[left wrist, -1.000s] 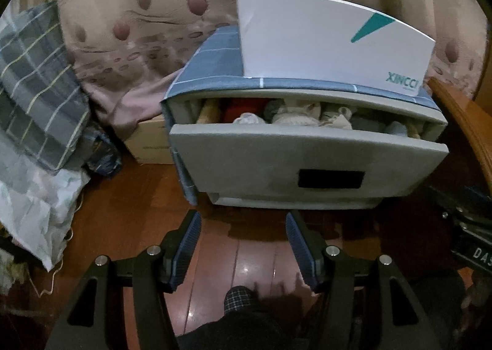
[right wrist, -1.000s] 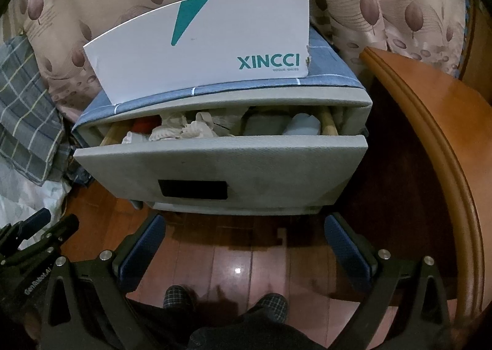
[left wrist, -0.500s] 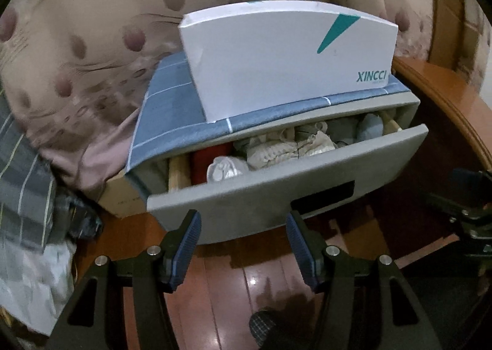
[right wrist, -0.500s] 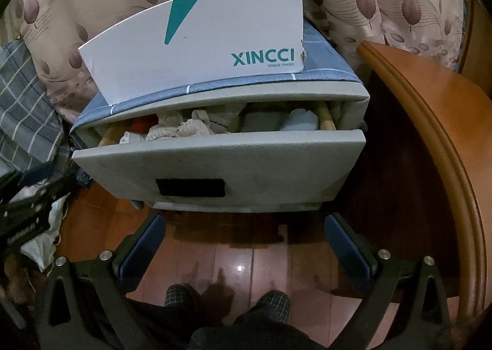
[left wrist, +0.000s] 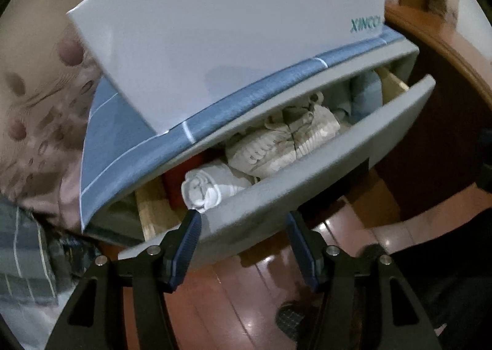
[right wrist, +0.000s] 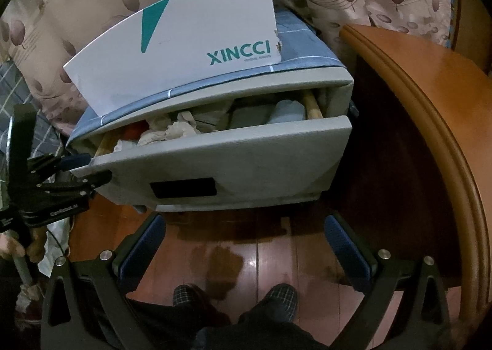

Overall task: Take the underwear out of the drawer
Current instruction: 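Pull the grey drawer front outward with the left tool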

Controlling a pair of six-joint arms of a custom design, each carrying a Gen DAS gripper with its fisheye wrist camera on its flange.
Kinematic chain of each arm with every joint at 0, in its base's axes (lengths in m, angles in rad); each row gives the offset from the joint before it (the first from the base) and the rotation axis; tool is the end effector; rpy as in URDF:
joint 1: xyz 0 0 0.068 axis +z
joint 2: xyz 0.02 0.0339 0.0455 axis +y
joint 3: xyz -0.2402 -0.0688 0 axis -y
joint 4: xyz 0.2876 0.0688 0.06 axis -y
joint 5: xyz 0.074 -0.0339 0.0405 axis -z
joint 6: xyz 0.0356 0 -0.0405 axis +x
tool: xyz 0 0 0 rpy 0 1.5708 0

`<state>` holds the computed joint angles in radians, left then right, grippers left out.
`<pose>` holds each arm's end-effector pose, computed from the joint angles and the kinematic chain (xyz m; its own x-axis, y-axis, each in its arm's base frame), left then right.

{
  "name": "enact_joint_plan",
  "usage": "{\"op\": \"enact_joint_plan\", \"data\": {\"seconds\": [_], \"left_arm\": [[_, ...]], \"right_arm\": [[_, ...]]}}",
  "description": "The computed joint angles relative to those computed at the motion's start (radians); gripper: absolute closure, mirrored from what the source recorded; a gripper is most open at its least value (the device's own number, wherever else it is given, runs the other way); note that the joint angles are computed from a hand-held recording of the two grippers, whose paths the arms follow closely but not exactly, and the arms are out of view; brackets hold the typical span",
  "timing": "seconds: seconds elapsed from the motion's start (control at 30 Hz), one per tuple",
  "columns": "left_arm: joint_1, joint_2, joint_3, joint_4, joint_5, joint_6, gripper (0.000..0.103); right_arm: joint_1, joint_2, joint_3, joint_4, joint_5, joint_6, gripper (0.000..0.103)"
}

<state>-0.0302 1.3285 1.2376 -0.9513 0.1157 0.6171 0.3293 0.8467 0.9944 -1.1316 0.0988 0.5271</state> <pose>0.3091 -0.0134 0.2859 -0.6529 0.5948 -0.4690 0.5714 0.7932 0.2105 0.1877 0.0604 0.3040 -0.8169 0.2498 -0.5199 0.1629 0.9646 0.2076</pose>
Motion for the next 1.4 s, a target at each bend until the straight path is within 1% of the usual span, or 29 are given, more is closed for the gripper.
{"op": "enact_joint_plan", "data": {"seconds": [0.1,0.23,0.3,0.43,0.53,0.63,0.83,0.93,1.1,1.2,1.4], "left_arm": [[-0.011,0.047,0.038,-0.014,0.008,0.029,0.037],[-0.033,0.125,0.095,-0.038,-0.009,0.054,0.037],[-0.044,0.160,0.114,-0.042,-0.020,0.060,0.034],[-0.058,0.169,0.099,-0.017,-0.031,0.079,0.031],[-0.076,0.138,0.051,0.022,-0.052,0.076,0.030],[-0.074,0.107,0.008,0.055,-0.047,0.076,0.029],[-0.076,0.041,-0.062,0.053,-0.049,0.103,0.029],[-0.068,-0.022,-0.110,0.018,-0.040,0.131,0.029],[-0.066,-0.095,-0.148,-0.080,-0.038,0.163,0.029],[-0.080,-0.125,-0.163,-0.124,-0.053,0.154,0.029],[-0.107,-0.197,-0.209,-0.177,-0.084,0.128,0.029]], "right_arm": [[0.005,0.006,0.005,-0.003,0.005,0.002,0.001],[0.003,0.013,0.008,-0.003,0.000,0.002,0.001],[-0.001,0.016,0.009,-0.003,-0.006,0.000,0.001],[-0.005,0.018,0.011,-0.005,-0.012,-0.003,0.001],[-0.009,0.019,0.012,-0.005,-0.016,-0.001,0.001],[-0.009,0.020,0.011,-0.003,-0.015,0.002,0.001],[-0.006,0.025,0.015,-0.003,-0.010,0.005,0.001],[-0.013,0.028,0.017,-0.001,-0.015,-0.001,0.001],[-0.029,0.023,0.013,0.004,-0.026,-0.010,0.001],[-0.035,0.022,0.011,0.008,-0.029,-0.016,0.001],[-0.043,0.007,0.001,0.007,-0.030,-0.022,0.001]]}}
